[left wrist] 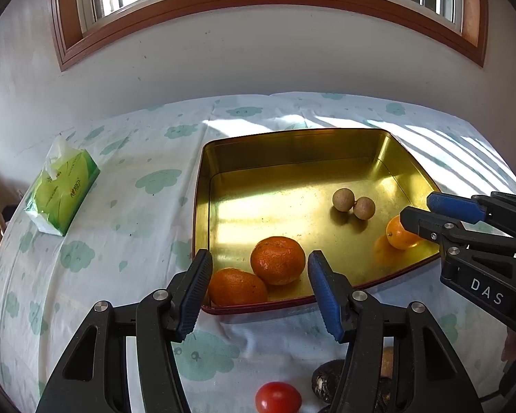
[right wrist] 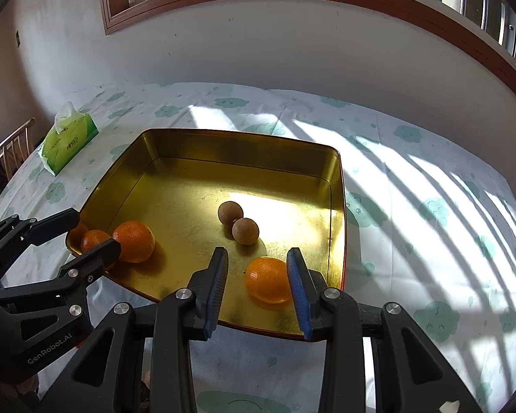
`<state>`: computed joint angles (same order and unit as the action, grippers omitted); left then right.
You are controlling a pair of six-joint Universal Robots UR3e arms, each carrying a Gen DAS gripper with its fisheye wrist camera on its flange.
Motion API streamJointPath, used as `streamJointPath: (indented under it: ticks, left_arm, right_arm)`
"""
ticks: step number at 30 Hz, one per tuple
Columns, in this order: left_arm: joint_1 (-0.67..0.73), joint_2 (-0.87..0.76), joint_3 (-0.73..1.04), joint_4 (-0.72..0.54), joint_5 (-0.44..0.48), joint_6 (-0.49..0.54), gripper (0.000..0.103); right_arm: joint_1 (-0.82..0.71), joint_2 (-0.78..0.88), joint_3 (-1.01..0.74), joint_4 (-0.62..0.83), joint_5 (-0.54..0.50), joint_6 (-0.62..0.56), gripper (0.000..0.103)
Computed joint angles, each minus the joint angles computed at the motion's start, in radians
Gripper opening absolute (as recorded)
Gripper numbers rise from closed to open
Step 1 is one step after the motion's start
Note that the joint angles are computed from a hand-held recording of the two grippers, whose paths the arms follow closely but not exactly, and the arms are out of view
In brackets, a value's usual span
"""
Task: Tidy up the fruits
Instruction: 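Open the right gripper over the tin while the left gripper releases its tangerine, then withdraw both open grippers from the tin toward the dark fruits and tomato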
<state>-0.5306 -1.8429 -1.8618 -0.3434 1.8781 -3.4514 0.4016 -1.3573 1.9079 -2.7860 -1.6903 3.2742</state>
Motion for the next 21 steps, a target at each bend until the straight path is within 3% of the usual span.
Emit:
streamJointPath:
  ticks: [12, 21]
  left_arm:
    - [-0.049, 0.168, -0.127, -0.023, 0.067, -0.051, 0.059]
    - [-0.068, 0.327, -0.345, -0.025, 0.108, -0.144, 0.059]
  right_arm:
    - [0.049, -0.169, 0.117, 0.018, -0.043, 0.037, 0.033]
    - [0.092, -0.311, 0.292, 0.02, -0.067, 0.088, 0.033]
